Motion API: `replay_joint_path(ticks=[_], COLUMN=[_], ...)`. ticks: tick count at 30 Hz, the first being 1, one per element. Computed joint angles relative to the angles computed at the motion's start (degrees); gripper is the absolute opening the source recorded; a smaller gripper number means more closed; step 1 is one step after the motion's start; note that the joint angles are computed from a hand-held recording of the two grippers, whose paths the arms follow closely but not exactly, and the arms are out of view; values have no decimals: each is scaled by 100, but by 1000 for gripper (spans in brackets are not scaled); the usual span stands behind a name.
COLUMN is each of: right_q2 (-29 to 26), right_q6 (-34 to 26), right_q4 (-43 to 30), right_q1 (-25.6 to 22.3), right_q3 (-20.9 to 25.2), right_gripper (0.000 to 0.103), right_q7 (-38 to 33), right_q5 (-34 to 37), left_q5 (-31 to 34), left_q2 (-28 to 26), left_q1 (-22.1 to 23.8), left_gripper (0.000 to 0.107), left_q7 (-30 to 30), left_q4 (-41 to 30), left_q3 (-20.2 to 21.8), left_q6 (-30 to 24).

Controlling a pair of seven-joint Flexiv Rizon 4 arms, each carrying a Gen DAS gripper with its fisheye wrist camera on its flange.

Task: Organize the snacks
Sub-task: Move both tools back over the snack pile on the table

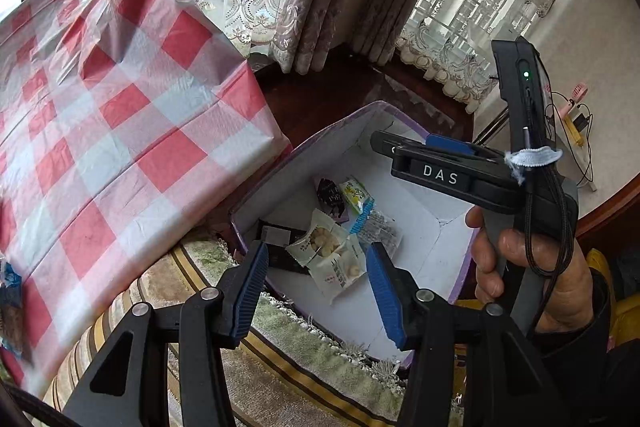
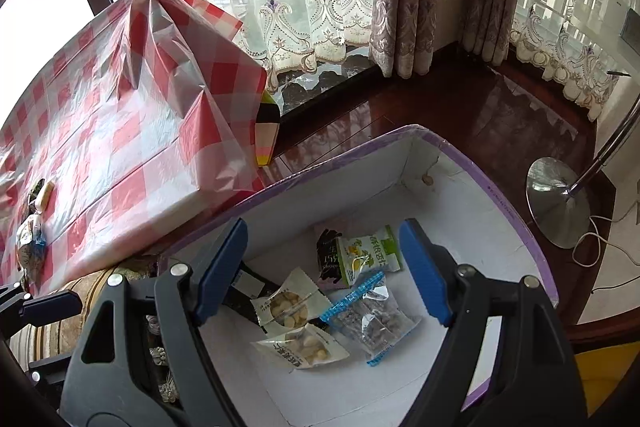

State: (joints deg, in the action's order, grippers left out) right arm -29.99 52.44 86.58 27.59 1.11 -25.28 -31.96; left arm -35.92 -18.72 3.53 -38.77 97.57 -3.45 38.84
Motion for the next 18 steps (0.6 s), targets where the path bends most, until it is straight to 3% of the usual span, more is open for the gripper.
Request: replay_joint_path(ticks=[18], right_q2=[-422], right_q6=[-329], right_q4=[-826], right_q1=[294], right_q3=[241], right_gripper=[80], right_q7=[-911], right_q5=[363], left_q5=[-247], left_q2=[-32], left_q1=[309], left_gripper=[52], left_q7=[-431], left_q4=[19], left_q3=[137], left_q6=[254])
